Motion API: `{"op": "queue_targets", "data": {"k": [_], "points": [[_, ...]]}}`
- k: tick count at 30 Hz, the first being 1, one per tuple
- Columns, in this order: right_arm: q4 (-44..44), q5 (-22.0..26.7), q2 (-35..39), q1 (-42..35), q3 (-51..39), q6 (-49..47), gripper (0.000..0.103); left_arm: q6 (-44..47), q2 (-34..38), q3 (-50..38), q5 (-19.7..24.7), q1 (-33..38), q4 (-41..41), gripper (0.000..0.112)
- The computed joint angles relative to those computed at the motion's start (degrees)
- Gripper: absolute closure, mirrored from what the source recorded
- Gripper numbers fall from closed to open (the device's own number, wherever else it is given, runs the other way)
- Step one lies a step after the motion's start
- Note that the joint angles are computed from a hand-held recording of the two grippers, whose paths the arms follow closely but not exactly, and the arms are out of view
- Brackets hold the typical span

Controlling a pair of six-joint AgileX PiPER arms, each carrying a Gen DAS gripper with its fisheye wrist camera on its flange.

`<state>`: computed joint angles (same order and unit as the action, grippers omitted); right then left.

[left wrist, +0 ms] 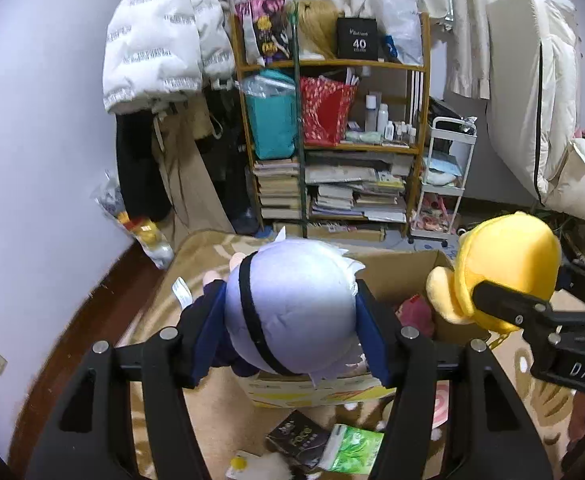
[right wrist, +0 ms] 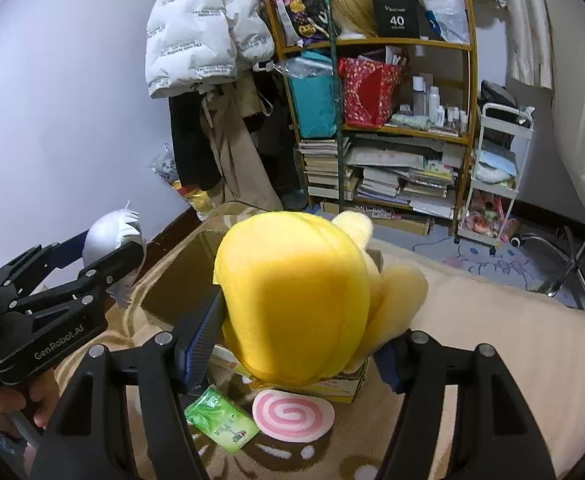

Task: Organize soft objects
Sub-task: 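Carry the doll in the left tool over the box while the right tool carries the duck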

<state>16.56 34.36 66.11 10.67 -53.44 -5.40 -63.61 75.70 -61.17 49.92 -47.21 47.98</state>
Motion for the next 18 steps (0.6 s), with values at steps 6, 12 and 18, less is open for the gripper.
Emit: {"op": "queue_targets", "data": {"k": [6, 12, 18], "points": [[4.2, -0.5, 2.7, -2.5, 1.9, -5.0, 0.032, 1.6, 2.2, 0.8, -3.1, 1.7, -2.5, 0.051], [7.0, -1.4, 4.5, -4.0, 3.8, -7.8, 0.03, 3.1, 4.1, 1.2, -5.1, 3.6, -5.6, 0.049], [8.4, -1.5, 5.6, -4.6, 4.1, -8.7, 0.03, 3.4, 5.4, 1.2, -5.8, 4.2, -6.1, 0.047]]}}
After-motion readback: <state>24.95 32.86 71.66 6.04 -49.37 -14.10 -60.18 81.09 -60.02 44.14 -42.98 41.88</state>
